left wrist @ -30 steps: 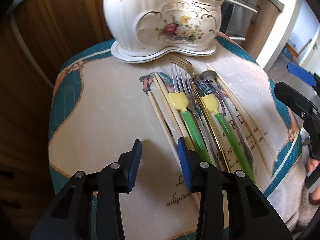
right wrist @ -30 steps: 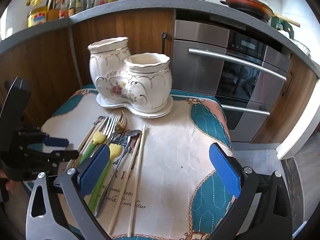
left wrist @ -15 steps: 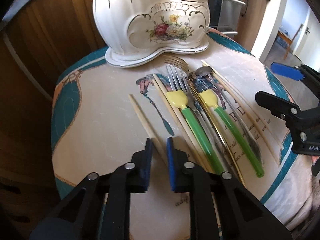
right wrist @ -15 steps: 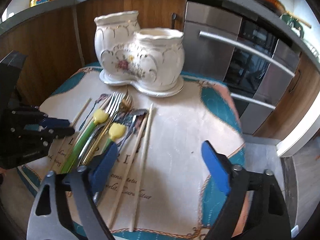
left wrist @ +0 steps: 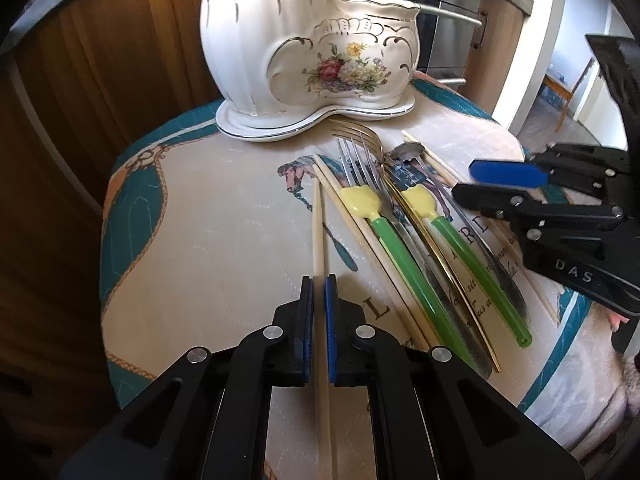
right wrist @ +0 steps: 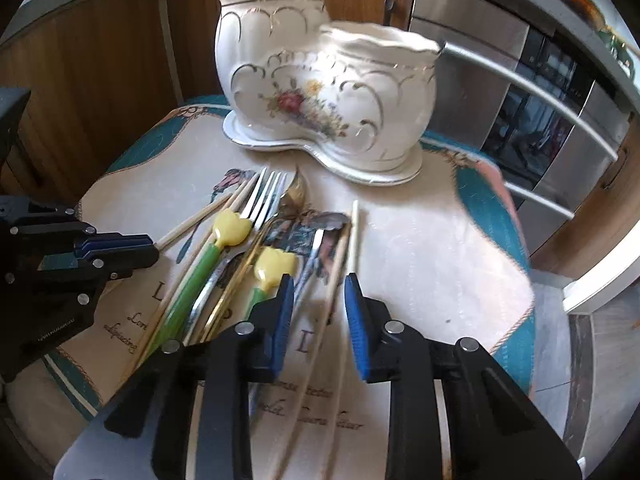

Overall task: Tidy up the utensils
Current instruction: 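Lower the left gripper onto a wooden chopstick and close on it, then grasp a metal spoon with the right gripper while the left lifts the chopstick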

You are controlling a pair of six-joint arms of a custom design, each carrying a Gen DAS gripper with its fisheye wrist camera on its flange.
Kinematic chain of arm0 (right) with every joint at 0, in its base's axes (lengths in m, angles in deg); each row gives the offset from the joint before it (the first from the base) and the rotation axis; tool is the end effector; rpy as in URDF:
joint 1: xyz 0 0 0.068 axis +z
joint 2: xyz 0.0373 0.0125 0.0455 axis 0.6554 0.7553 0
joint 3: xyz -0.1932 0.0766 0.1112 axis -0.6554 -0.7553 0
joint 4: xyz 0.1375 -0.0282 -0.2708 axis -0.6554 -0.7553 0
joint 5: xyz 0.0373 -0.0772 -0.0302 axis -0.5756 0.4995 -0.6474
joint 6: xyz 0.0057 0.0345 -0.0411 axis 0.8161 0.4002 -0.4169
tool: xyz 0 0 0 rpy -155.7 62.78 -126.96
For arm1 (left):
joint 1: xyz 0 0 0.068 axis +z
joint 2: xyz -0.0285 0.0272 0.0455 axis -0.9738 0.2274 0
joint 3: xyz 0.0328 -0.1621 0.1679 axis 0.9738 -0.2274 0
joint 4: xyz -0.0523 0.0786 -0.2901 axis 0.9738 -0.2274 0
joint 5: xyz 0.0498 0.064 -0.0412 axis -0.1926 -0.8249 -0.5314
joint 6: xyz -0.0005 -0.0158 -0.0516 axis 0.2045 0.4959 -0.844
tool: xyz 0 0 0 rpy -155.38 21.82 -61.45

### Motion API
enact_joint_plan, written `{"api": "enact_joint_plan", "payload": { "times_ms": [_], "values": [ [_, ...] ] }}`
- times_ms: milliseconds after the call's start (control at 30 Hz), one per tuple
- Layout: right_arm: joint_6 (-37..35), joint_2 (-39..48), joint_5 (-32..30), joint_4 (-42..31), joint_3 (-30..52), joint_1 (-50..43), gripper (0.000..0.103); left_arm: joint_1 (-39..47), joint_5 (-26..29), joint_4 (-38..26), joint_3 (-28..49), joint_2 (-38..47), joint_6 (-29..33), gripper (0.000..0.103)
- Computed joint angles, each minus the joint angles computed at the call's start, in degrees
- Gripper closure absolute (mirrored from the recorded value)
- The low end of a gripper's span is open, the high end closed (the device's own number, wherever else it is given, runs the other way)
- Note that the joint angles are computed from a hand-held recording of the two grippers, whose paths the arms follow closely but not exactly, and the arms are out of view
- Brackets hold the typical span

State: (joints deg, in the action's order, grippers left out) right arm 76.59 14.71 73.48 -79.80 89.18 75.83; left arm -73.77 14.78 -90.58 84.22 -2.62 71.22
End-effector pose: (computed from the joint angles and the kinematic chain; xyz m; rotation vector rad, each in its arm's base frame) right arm 0.1815 0.1142 0.2276 -0.2056 2.4649 0.0389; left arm 0.2067 -0.0009 0.2282 0.7676 2.4447 -0.2236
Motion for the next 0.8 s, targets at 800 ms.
{"api": "enact_joint_plan", "payload": {
  "times_ms": [800],
  "values": [
    [2.04, 10.65, 4.25, -2.00, 5.72, 4.10, 0.095, 3.60, 5.36, -0.45, 0.10, 1.28, 2.39, 0.097]
  ]
}}
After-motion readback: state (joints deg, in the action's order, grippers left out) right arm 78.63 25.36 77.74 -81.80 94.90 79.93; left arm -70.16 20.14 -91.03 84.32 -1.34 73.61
